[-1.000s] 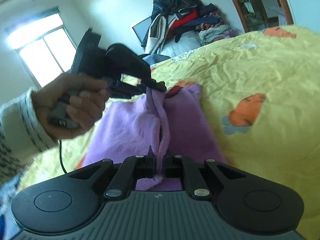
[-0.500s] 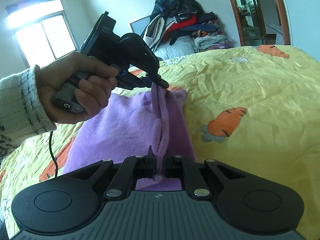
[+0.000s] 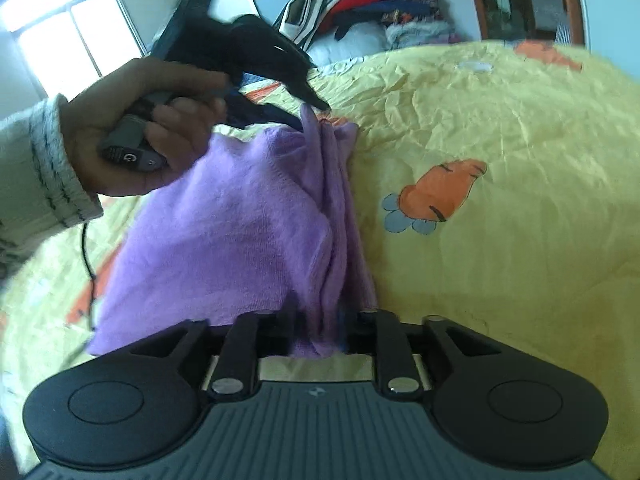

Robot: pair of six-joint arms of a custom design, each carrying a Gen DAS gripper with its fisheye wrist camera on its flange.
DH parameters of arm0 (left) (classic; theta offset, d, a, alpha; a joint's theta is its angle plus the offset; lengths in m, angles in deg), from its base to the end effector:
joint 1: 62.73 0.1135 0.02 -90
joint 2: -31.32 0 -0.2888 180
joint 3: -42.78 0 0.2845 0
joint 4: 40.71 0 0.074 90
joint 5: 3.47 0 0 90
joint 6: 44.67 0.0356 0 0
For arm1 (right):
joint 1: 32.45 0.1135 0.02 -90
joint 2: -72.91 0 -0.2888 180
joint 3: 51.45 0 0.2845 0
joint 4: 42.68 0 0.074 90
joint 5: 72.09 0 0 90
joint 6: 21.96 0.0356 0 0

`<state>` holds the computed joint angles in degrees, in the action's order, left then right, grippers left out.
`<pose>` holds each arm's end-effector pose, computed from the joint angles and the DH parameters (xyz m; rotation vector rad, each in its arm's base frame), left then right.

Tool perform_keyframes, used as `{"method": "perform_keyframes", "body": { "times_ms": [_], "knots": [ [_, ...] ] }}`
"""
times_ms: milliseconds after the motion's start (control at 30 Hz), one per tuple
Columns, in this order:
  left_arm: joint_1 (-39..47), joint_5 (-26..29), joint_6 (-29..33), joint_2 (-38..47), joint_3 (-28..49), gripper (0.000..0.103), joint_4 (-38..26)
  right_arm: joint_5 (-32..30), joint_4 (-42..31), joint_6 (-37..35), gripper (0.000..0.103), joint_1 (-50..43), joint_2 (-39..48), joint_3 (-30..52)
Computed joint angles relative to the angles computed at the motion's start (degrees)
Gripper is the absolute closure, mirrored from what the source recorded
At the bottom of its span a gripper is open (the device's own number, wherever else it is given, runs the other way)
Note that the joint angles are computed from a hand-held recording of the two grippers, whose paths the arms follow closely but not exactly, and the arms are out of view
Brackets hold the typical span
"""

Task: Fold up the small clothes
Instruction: 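Fold the held sweater over onto itself and open both grippers, then withdraw both grippers from the folded purple sweater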

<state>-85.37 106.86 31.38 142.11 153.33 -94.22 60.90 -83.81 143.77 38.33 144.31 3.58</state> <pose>0.4295 -0.1925 0.2957 0.3441 2.5440 -0.6996 0.1067 0.2324 0.2227 0.3548 2.2341 0.3723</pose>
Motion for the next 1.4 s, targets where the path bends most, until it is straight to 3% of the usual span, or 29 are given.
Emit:
{"method": "perform_keyframes", "body": {
  "times_ms": [67,100,167,300,333,367,433,600,800,933,1100,1133,1167,1200,1300,1400],
  "knots": [
    [2.6,3.0,2.4,-3.2,-1.4,0.051,0.1,0.2,0.6,-1.8,0.033,-1.3,-4.1,-1.5],
    [3.8,3.9,4.4,-6.0,-3.6,0.045,0.5,1.2,1.1,-3.9,0.026,-2.1,-6.0,-2.2],
    [5.5,4.1,10.0,-12.7,-9.9,0.034,0.8,1.0,4.4,-10.3,0.024,-5.9,-9.6,-3.8],
    [8.2,4.9,20.8,-27.3,-25.3,0.032,-0.6,-11.6,19.5,-25.6,0.026,-19.5,-13.2,-8.1],
    [8.8,4.9,22.6,-31.2,-29.6,0.032,-0.7,-15.1,21.9,-28.0,0.030,-22.4,-12.1,-8.2],
    [9.4,5.4,24.4,-34.7,-33.1,0.031,-0.8,-17.7,24.0,-30.0,0.048,-24.7,-10.7,-7.9],
    [10.2,4.8,27.7,-41.4,-39.5,0.030,-0.4,-25.7,28.4,-31.8,0.072,-29.4,-8.3,-8.0],
    [11.4,0.7,31.7,-50.3,-49.3,0.025,1.8,-36.4,32.9,-28.8,0.076,-35.2,-4.8,-8.6],
    [14.0,-0.8,33.9,-51.4,-53.3,0.019,1.1,-37.3,31.7,-26.5,0.077,-33.8,-5.0,-9.7],
    [15.8,-0.3,32.0,-51.0,-53.8,0.012,0.3,-34.7,29.2,-25.1,0.077,-32.1,-5.0,-9.6],
    [17.0,-0.1,29.4,-50.8,-54.0,0.012,-0.8,-37.8,34.2,-23.4,0.078,-33.7,-4.1,-12.0],
    [17.1,-0.1,28.6,-50.9,-53.6,0.012,-1.5,-39.2,36.2,-22.5,0.081,-34.6,-4.0,-12.9],
    [17.2,-0.4,27.6,-51.2,-53.2,0.015,-2.0,-40.0,37.3,-21.9,0.092,-35.3,-3.9,-13.5],
    [17.4,-0.4,26.4,-51.8,-52.8,0.016,-2.3,-40.5,38.0,-21.3,0.094,-35.9,-3.9,-14.0],
    [16.6,0.1,23.7,-52.0,-50.9,0.015,-3.3,-43.3,42.4,-19.3,0.096,-37.9,-4.0,-16.4],
    [13.6,-2.5,22.0,-51.6,-50.7,0.015,-1.7,-42.0,44.0,-18.7,0.098,-37.5,-3.9,-17.2]
  ]
}}
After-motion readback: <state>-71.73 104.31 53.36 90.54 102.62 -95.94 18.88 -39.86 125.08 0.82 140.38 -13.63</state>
